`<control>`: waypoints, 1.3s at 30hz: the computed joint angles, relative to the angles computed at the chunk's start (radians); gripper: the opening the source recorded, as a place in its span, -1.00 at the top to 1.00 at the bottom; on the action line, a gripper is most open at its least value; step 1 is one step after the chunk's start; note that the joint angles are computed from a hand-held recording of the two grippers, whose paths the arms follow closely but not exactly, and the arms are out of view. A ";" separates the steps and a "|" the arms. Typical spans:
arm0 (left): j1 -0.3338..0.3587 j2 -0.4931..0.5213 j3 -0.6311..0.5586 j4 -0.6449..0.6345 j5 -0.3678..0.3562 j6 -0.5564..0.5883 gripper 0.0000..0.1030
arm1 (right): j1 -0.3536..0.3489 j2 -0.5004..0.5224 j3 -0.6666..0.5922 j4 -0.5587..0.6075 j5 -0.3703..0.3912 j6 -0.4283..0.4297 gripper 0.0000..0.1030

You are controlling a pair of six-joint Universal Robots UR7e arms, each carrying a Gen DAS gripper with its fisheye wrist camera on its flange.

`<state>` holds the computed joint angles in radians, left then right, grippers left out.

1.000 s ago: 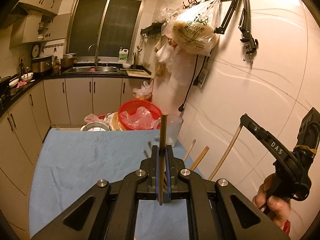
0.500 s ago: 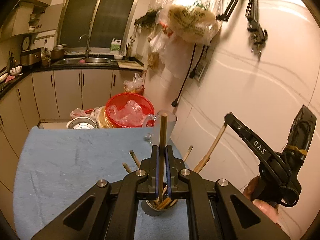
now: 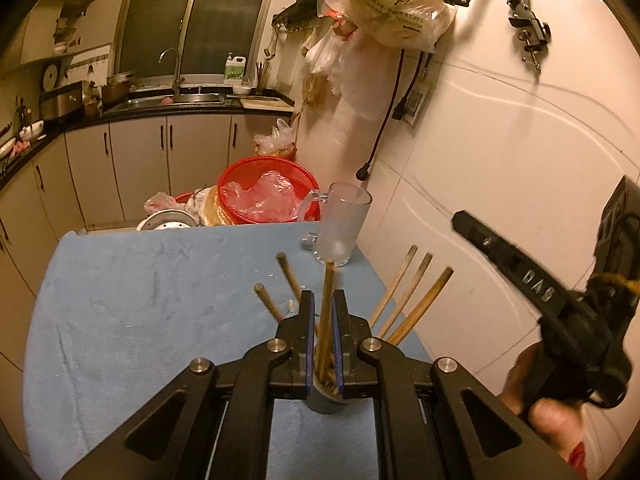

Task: Organize utensils
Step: 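Lower the chopsticks into the black holder and open both tools, then move both tools back down to the last chopsticks on the towel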

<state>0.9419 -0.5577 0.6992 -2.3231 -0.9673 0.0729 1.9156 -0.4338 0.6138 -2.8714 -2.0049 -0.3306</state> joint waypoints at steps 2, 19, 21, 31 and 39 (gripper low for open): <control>-0.001 -0.020 0.031 -0.010 -0.001 -0.009 0.81 | 0.003 -0.015 0.024 -0.016 0.005 0.002 0.80; -0.006 -0.170 0.258 -0.118 0.063 -0.029 0.81 | 0.059 -0.189 0.350 -0.136 0.037 0.017 0.77; -0.001 -0.191 0.288 -0.125 0.069 -0.041 0.81 | 0.062 -0.200 0.378 -0.120 0.046 0.032 0.77; 0.050 -0.309 0.455 -0.137 0.114 -0.129 0.81 | 0.058 -0.209 0.487 -0.024 0.044 0.096 0.77; 0.126 -0.390 0.578 -0.085 0.135 -0.265 0.81 | 0.051 -0.194 0.529 0.036 0.049 0.113 0.77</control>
